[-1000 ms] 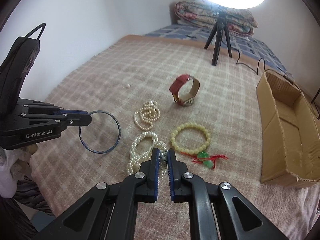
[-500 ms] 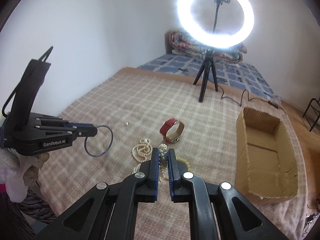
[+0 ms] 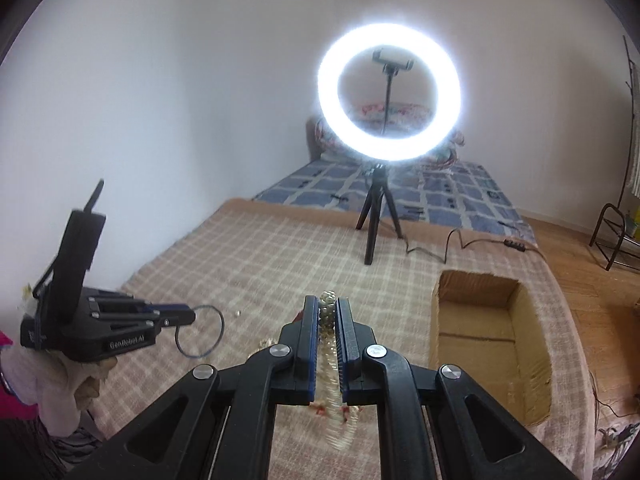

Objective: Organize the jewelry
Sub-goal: 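Carry the bangle and necklace into the cardboard box and open both tools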

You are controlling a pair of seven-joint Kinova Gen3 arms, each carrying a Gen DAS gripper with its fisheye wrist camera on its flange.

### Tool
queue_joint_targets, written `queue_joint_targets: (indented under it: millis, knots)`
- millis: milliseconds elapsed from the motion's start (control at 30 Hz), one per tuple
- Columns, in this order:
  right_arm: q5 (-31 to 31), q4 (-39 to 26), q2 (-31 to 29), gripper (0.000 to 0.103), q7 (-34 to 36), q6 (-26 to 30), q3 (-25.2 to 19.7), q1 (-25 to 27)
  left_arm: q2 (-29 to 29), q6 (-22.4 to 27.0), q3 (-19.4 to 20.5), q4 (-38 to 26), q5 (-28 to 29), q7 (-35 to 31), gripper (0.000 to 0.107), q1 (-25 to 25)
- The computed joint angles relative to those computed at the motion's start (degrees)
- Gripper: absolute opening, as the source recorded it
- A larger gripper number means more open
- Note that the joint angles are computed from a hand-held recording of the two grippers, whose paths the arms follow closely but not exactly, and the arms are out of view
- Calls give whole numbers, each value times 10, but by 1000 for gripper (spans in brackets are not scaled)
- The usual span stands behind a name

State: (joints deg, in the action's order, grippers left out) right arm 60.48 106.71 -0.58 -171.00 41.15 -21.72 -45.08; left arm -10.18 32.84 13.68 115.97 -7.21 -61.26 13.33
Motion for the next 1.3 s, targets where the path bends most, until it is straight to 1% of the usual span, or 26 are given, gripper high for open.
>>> queue_joint_targets:
  millis: [100, 267, 400, 467, 533, 633, 733, 867, 1133, 1300]
  knots:
    - [18, 1, -23, 6, -11, 8, 0, 9, 1, -1, 1, -17, 5, -4, 1, 6]
    - [35, 4, -51, 6, -23, 16, -12, 43, 6, -4, 9, -49, 4, -4, 1, 13]
    - [36, 10, -66, 6, -25, 10, -18, 73, 22, -6, 7, -79, 10, -12, 1, 21]
    - [31, 11, -72, 6, -17, 8, -18, 87, 36, -4, 16, -97, -6, -3, 1, 24]
    - [24, 14, -79, 6, -10, 11, -21, 99, 54, -4, 23, -118, -26, 8, 1, 31]
    - [4, 17, -89, 6, 12, 6, -19, 120, 79, -3, 19, -143, -37, 12, 1, 52]
    - [-14, 26, -100, 6, 24, 1, -20, 142, 113, -3, 9, -176, -24, -1, 1, 72]
    - [-46, 40, -111, 6, 43, -16, -14, 176, 157, 0, -3, -220, -20, -8, 1, 101]
    - [-92, 53, -107, 6, 83, -39, -5, 228, 256, 42, -35, -347, -35, -14, 1, 165]
    - [-110, 61, -105, 6, 102, -45, 0, 245, 311, 65, -51, -419, -41, -16, 1, 198]
